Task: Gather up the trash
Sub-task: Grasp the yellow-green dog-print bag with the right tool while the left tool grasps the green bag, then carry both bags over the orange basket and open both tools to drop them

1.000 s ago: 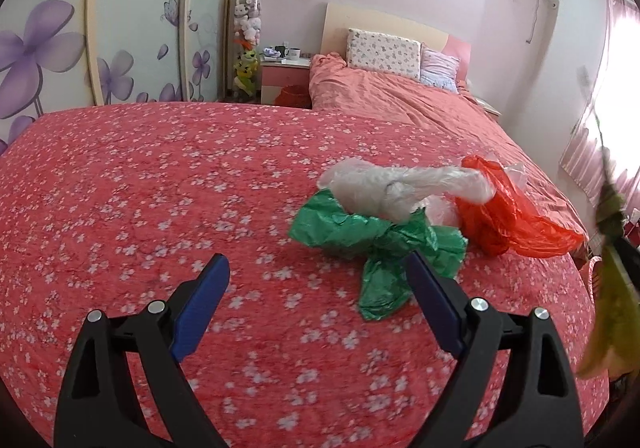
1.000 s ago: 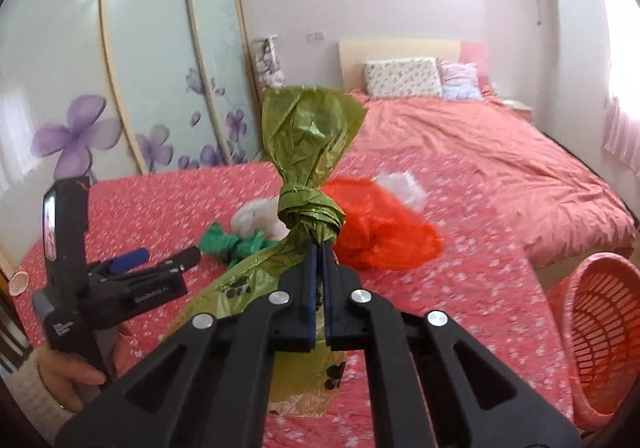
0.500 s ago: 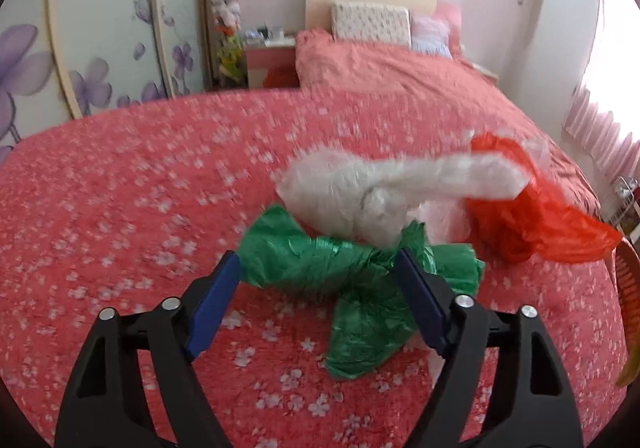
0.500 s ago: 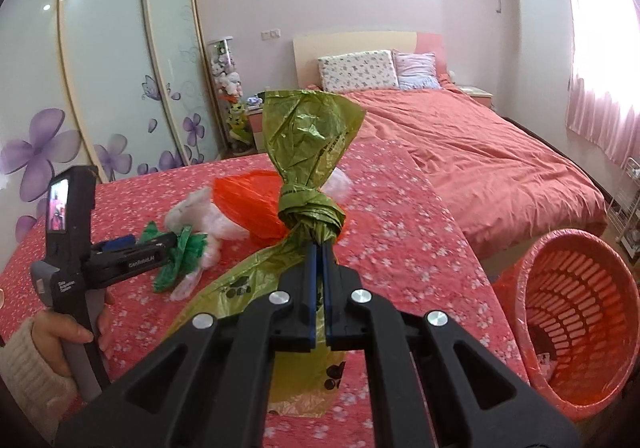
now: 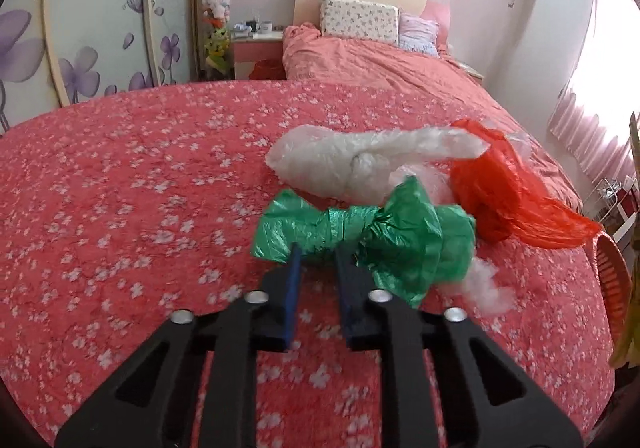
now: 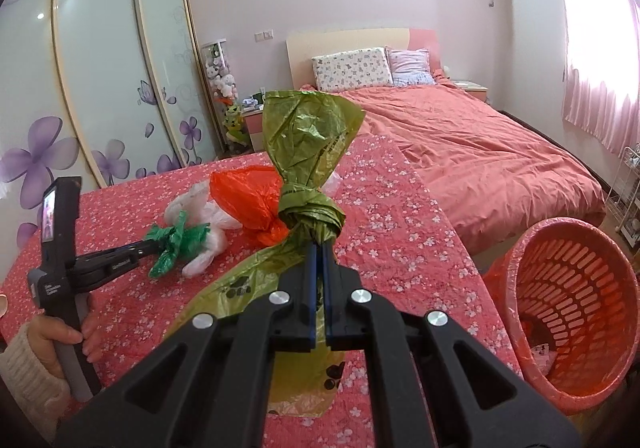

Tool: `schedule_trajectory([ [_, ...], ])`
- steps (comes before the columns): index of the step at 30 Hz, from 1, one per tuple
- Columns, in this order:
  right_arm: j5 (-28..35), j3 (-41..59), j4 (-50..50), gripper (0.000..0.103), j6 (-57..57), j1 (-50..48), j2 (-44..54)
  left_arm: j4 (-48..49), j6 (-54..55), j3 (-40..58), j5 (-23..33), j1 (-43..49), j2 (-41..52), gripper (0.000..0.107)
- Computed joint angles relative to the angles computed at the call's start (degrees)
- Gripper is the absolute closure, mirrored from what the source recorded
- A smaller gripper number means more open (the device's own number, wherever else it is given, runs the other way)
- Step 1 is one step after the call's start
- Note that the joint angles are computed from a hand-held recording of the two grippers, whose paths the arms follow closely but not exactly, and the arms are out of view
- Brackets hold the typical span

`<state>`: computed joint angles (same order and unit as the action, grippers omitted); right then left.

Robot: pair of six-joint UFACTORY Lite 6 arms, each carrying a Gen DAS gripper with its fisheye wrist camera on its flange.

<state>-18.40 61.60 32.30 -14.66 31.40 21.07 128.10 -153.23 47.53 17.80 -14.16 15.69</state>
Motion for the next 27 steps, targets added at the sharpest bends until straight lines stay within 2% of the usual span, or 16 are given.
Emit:
schedule_trajectory([
  [4,-0.97,-3.04,1.69,0.099,-1.07,0.91,-3.02,1.02,-1.26,-3.17,-0.04,-0.56,-3.85,0.105],
  [7,-1.29,-4.84,2.47,0.099,-1.81,1.10,-4.88,-4.15,4.47,-2.48,1.23,-1.27,-3.85,0.105],
  [9,-1.34,-5.59,2.08,0.099,-1.33,0.86,-5.47,0.01,-0.38,-1.15,-0.53,0.16,-2.65,0.104],
  [11,-1.17,-6.08,2.10,0.099,-1.20,0.46,-5.74,5.15,-6.44,-0.02,-1.95,1.32,-1.70,0.089],
  [12,-1.14,-6.21,1.59,0.099,-0.72,0.20,-5.64,4.12,-6.15,1.26,-1.27,1.14,-0.51,0.067],
  [13,-0.90,-6.06,1.36,0.099,-0.49,-0.10,-5.36,3.69,-5.76,1.96,-0.66,1.01,0.25,0.054],
  [19,-0.09,-5.17,-2.42,0.099,3.17,-1.43,-3.27,-14.54,15.26,12.46,-2.17,-0.23,11.21,0.054],
  [20,-0.06,-5.17,-3.04,0.099,3.84,-1.49,-3.09,-14.22,15.70,13.16,-2.57,-0.45,12.49,0.058],
  [22,-0.17,-5.35,-3.78,0.099,4.53,-1.51,-2.86,-11.44,13.34,12.67,-2.94,-0.59,12.10,0.074],
  [25,-0.43,-6.03,-4.11,0.099,4.97,-1.34,-3.03,-8.17,10.38,10.10,-2.07,-0.88,10.00,0.080],
  [27,-0.61,-6.96,-4.13,0.099,4.98,-1.30,-3.99,-3.95,5.78,6.88,-1.19,-1.17,7.26,0.080],
])
